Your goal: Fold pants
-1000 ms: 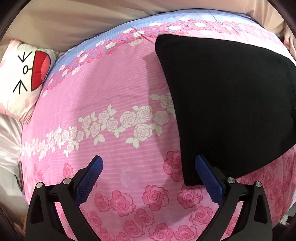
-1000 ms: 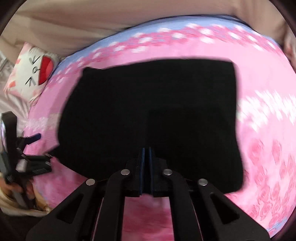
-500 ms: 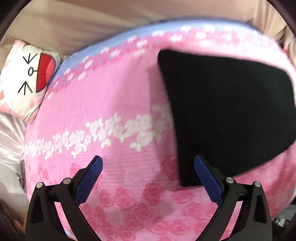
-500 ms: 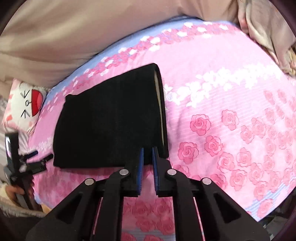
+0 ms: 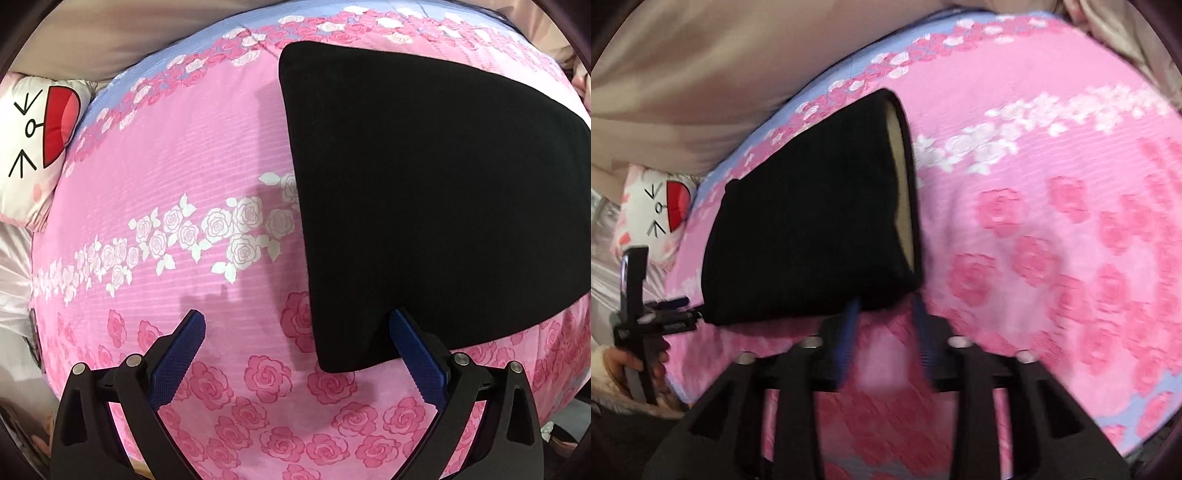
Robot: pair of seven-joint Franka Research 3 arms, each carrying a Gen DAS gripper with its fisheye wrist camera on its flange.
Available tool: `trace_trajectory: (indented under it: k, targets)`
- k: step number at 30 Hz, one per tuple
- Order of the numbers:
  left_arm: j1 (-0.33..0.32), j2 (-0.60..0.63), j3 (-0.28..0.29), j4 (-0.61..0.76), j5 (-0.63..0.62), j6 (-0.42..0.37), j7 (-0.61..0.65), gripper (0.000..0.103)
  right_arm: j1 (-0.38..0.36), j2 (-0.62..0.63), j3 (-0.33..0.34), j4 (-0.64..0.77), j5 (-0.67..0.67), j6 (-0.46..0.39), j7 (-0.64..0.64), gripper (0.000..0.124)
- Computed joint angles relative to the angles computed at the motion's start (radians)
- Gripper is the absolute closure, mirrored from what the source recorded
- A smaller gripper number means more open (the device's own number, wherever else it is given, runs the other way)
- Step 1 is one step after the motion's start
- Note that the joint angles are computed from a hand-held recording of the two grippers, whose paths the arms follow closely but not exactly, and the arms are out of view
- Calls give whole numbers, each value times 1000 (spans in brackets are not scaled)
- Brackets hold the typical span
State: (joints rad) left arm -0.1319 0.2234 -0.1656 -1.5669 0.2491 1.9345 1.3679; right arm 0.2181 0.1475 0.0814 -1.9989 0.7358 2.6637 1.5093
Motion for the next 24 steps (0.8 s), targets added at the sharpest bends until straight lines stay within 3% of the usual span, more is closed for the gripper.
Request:
trace_trajectory:
  k: [1,4,6,8,11,13,15,17,19,22,24]
  targets:
    - [-2,4,0,3,5,-4,-2,5,-18,18,19,21,91,-12,-62,85]
    - [-12,13,0,14,38,-18,3,5,-9,-21,22,0,121,27,-142,100]
    - [-12,11,1,6,46,-9,4,5,14,-12,-6,-25,32,-6,-105,100]
    - [-8,8,2,-6,38,7,3,5,-12,-19,14,-50,127,-13,-165,101]
    - [10,8,2,14,-21,-6,7,5,-17,-42,11,-56,209,-21,-186,89]
    - [35,-16,-2,-1,-105,25,28,5,-1,-42,7,-63,178,18,-186,70]
    - [78,-27,-6,-5,-264,38,76,5,0,-19,12,-48,204,10,-217,70]
    - [86,4,-1,29,-306,-10,59,5,1,9,27,-25,270,28,-292,73]
    - [99,27,-1,37,-357,-27,41,5,15,35,31,-5,242,63,-287,76]
    - [133,46,-4,30,-472,-21,11,6,-10,64,40,42,309,16,-280,86]
    - [129,50,-6,33,-456,-15,18,9,-17,65,37,56,297,-21,-269,96]
